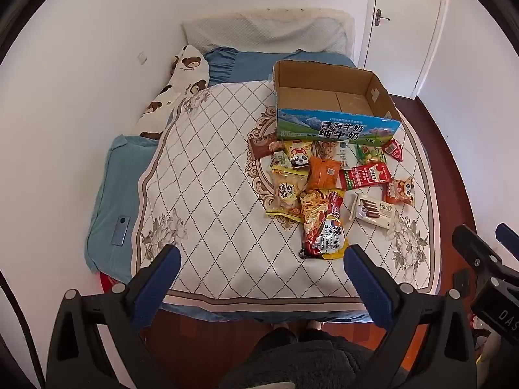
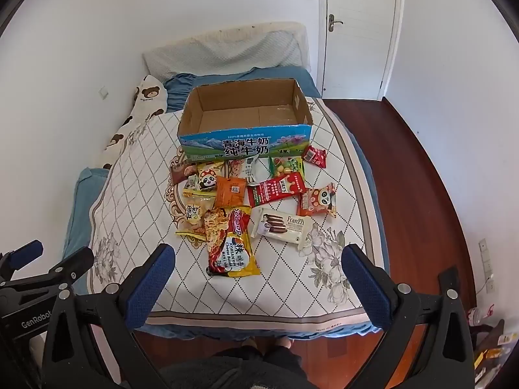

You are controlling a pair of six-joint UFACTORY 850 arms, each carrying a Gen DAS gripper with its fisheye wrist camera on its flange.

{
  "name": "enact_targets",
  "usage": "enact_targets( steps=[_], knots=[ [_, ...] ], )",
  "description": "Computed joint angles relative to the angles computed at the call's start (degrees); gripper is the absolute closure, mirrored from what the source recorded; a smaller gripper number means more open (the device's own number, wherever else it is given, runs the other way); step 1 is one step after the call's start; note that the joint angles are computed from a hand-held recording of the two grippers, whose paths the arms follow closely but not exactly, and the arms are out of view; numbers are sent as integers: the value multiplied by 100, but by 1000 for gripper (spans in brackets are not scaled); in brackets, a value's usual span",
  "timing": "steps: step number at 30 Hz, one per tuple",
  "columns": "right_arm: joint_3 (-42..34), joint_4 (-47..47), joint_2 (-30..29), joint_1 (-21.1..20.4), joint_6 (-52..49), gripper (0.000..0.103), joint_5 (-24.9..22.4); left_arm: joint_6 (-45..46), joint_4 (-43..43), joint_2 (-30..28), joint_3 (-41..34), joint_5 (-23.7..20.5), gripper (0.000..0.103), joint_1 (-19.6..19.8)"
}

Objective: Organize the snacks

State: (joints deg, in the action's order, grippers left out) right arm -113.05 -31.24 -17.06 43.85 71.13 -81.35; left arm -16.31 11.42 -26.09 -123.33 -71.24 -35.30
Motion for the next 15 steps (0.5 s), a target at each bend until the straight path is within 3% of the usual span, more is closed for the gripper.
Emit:
enact_targets(
  steps=[15],
  knots=[
    [61, 16, 51, -12, 37, 0, -10, 0, 18, -78, -116, -25, 0, -37]
  ],
)
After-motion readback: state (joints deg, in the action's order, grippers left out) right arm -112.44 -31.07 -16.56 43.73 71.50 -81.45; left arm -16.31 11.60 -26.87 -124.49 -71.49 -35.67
